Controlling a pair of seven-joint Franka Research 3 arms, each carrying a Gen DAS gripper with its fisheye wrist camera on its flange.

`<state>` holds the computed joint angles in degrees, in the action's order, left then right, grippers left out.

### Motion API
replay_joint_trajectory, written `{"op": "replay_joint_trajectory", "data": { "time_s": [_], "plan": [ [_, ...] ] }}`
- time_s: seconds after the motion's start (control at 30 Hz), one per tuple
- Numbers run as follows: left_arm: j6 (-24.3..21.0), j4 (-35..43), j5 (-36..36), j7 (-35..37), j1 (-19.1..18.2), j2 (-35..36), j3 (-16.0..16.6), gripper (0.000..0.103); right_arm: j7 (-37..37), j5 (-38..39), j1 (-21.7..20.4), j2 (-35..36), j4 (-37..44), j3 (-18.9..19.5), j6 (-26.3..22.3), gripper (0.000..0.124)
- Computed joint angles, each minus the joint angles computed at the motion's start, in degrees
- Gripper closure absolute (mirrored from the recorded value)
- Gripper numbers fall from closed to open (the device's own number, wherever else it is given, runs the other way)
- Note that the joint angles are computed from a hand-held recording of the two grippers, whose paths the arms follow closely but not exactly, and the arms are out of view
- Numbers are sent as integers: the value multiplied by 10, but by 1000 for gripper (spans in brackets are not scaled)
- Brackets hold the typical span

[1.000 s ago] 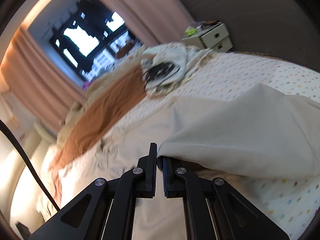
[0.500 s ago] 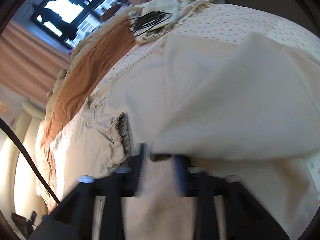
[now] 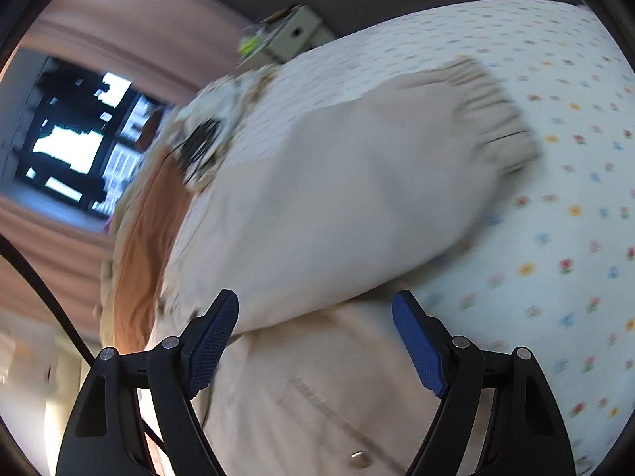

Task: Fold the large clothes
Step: 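Lift the sleeve with the right tool and fold it across the jacket body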

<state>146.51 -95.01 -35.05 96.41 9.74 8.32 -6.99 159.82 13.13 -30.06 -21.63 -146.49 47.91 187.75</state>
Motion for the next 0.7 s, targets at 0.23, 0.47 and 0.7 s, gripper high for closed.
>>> {"op": "replay_joint_trajectory", "data": {
  "time_s": [0.23,0.47,0.7],
  "plan": [
    [-2,1,27,-16,-4,6,0,15,30,36,-83,23,-9,77,59,46],
    [-11,7,39,-19,-4,12,-4,15,12,122,-162,6,-28,169,94,95],
    [-25,14,32,-16,1,15,-5,15,-29,185,-130,-49,-43,170,101,120]
  ]
}}
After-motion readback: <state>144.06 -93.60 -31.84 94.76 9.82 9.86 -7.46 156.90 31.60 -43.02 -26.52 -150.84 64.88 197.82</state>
